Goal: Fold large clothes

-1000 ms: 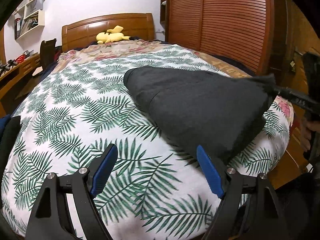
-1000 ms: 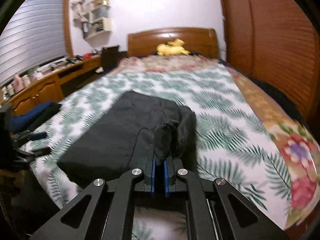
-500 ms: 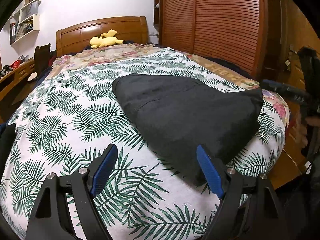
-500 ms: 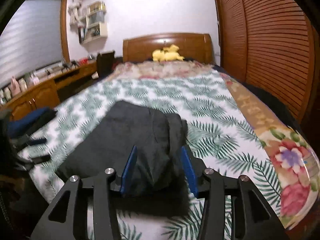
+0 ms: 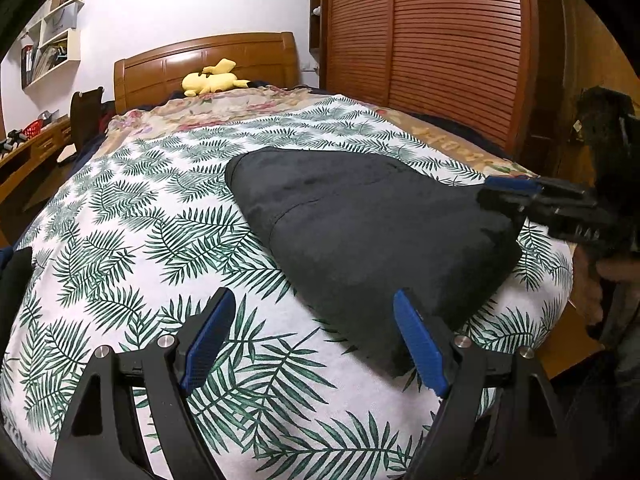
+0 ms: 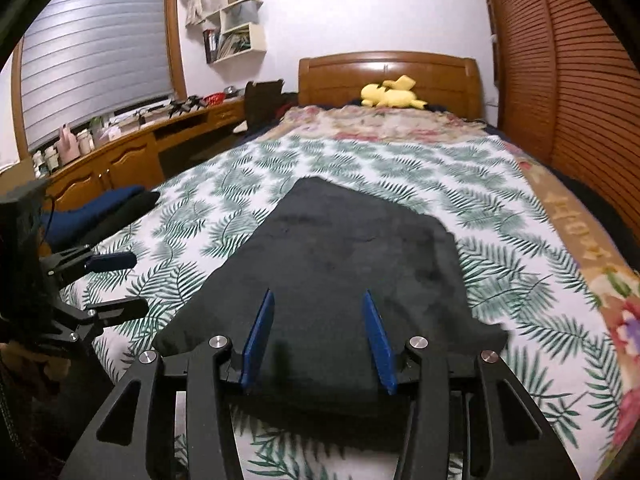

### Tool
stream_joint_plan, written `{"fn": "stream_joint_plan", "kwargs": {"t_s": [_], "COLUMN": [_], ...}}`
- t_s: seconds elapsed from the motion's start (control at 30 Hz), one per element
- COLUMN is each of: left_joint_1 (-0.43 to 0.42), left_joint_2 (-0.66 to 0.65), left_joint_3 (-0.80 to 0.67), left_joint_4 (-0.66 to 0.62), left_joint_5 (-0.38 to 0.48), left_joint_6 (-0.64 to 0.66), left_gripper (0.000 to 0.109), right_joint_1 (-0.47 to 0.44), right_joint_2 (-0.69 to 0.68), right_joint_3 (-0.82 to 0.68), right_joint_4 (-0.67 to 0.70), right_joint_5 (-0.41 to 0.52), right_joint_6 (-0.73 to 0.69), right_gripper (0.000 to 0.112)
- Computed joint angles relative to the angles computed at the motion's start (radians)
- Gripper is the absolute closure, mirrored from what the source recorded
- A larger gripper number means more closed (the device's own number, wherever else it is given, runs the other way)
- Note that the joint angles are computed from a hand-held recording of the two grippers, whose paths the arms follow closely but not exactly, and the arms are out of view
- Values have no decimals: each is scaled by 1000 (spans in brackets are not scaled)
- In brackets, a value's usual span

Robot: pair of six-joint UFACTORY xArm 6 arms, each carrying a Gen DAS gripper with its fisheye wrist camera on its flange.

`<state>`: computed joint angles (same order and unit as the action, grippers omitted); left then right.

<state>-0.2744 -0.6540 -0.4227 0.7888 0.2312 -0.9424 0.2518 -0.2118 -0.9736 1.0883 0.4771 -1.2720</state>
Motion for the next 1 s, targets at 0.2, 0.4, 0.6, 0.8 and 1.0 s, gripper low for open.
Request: {"fn": "stream_joint_plan", "kwargs": {"t_s": [0.2, 0.4, 0.6, 0.8, 1.0], "left_joint_1": [-9, -5, 38, 92, 138], "left_joint_2": [2, 2, 35, 146, 294], "left_joint_3": [-2, 0, -10, -80, -174], "left_joint_4": [7, 14, 51, -39, -207], "left_joint_5": [11, 4, -57, -137, -208], "left_joint_6": [-9, -24, -39, 86, 276], "left_gripper": [27, 27, 27, 27, 27], "right_joint_1": [-4, -45, -96, -111, -140], "right_joint_2": [54, 116, 221, 203, 146], "right_joint_3": [-53, -100, -174, -162, -66], "right_joint_4": [-109, -258, -443, -405, -336], "right_joint_5": [2, -43, -4, 2, -15], "right_joint_6": [103, 248, 440, 438, 405], "right_gripper": [65, 65, 65, 59, 41]}}
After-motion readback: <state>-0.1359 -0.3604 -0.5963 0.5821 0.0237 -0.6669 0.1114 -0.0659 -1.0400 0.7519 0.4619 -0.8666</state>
